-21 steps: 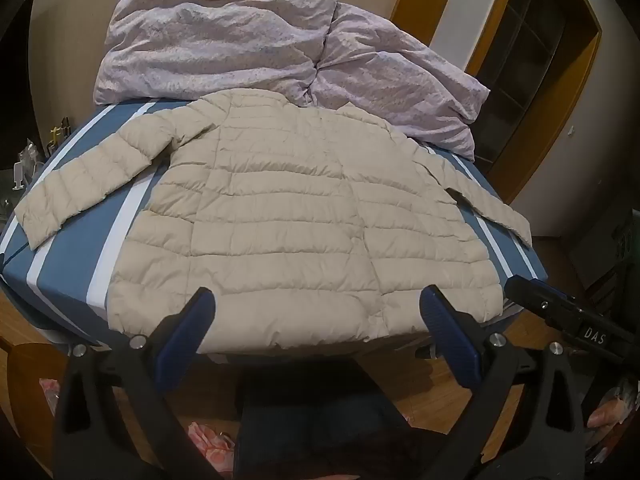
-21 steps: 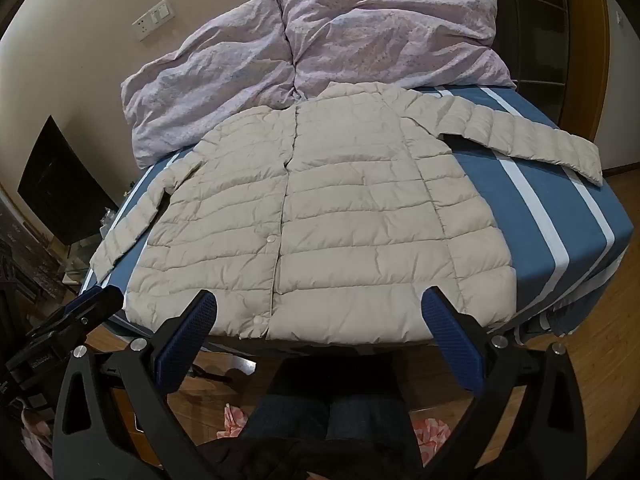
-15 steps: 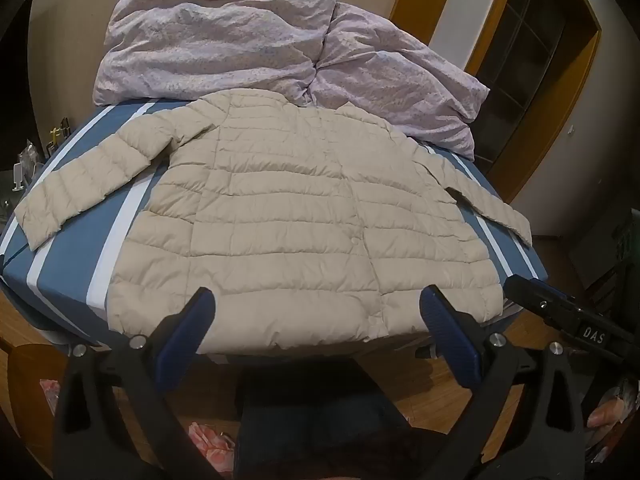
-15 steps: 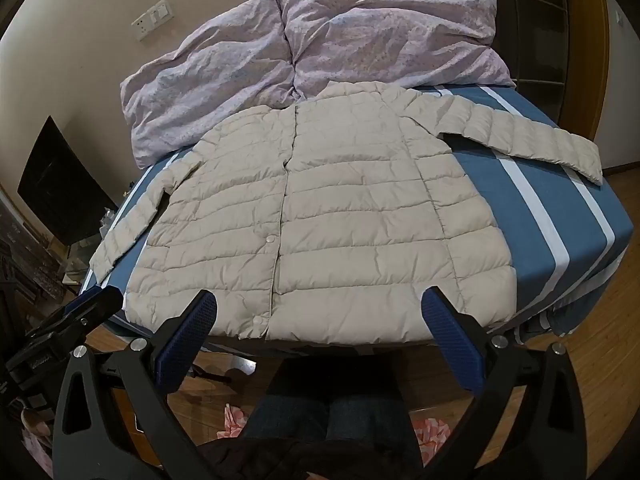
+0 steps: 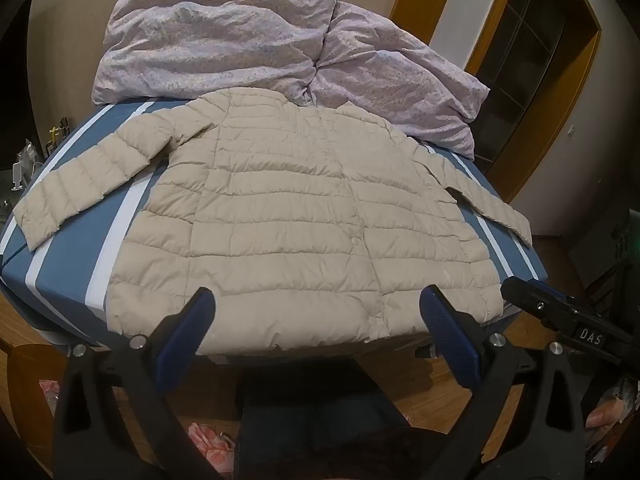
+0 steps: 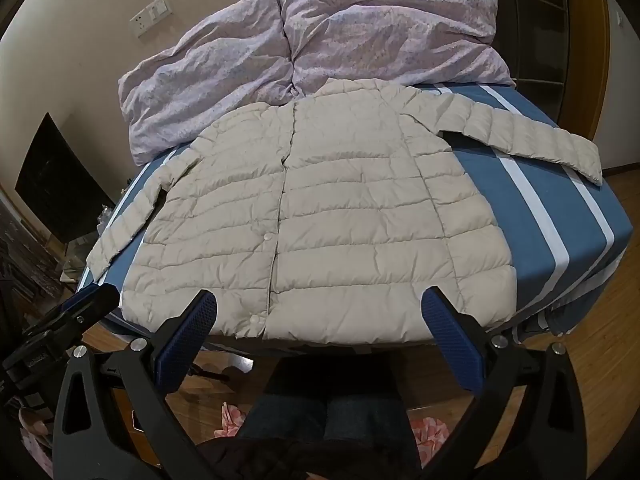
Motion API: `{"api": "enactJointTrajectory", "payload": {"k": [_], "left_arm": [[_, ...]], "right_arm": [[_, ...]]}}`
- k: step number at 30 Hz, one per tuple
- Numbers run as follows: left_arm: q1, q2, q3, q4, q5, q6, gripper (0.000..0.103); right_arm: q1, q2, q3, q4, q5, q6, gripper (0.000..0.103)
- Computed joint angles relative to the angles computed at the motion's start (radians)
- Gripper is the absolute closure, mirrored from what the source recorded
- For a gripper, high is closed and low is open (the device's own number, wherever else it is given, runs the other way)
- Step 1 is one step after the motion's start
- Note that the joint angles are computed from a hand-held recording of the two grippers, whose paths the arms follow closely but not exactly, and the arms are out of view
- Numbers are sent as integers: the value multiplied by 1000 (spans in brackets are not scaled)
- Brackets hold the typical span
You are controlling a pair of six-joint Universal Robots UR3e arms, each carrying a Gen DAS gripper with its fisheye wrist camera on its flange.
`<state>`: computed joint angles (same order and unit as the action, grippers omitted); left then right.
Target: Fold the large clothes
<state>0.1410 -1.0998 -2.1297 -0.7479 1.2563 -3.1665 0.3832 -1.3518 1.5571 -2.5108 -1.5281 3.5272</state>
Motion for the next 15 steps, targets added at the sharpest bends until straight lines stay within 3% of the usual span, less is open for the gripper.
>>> {"api": "enactJointTrajectory", "payload": {"k": [15], "left_arm": [[-1, -2, 0, 2, 1, -1, 2]], "right_arm": [[4, 6, -8, 6, -5, 2, 1]]}}
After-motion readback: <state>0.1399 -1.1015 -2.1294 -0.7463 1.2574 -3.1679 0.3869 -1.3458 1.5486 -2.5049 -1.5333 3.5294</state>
